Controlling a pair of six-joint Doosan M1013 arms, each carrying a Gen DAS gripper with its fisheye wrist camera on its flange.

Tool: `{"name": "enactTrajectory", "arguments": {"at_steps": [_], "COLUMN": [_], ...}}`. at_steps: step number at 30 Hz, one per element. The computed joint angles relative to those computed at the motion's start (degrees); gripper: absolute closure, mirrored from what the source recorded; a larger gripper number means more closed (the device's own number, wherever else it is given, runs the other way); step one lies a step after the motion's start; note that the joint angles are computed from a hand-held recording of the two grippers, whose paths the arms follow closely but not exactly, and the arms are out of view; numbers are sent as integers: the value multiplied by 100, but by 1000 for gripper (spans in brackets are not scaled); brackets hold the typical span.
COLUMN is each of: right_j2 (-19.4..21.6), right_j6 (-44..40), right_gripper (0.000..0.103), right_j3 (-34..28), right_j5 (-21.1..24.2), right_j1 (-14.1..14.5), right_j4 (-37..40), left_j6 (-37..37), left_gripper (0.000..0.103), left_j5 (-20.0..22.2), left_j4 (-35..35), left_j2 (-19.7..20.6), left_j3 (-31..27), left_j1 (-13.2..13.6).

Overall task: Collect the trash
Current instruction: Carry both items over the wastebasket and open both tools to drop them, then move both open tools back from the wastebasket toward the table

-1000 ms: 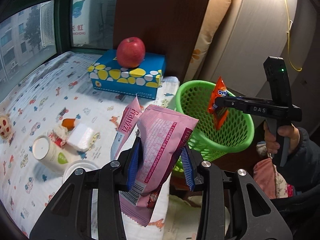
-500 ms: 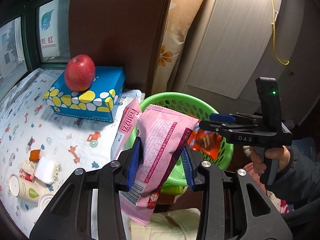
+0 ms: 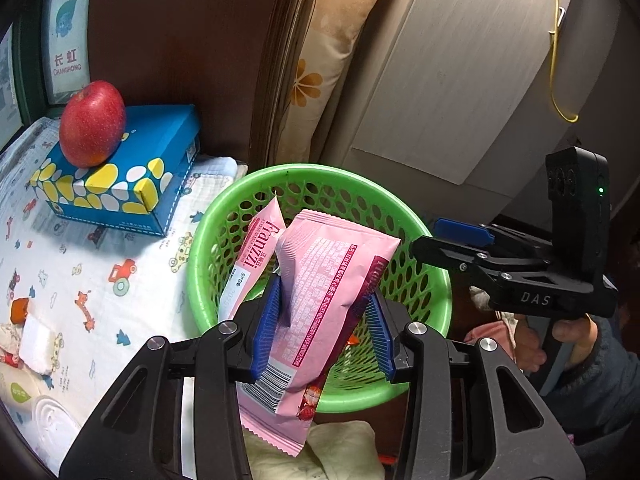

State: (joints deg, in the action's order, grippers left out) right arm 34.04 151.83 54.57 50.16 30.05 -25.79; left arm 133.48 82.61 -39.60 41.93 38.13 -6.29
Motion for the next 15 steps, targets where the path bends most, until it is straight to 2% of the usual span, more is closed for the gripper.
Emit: {"name": "enactTrajectory", "arguments": {"at_steps": [5,15], "right_j2": [-116,-194], "right_j6": [210,379], "right_gripper": [32,32], "right_j3": [213,375], "right_j5": [-119,-248], "right_j1": [-2,16], "right_j4": [-74,-115], "left_j6": [-117,-382], "left_gripper": [58,34], "left_j5": [-1,42], "left_j4": [0,-183], "left_j2": [62,123], "left_j3": [-42,-96], "left_j1": [-85,-74]}}
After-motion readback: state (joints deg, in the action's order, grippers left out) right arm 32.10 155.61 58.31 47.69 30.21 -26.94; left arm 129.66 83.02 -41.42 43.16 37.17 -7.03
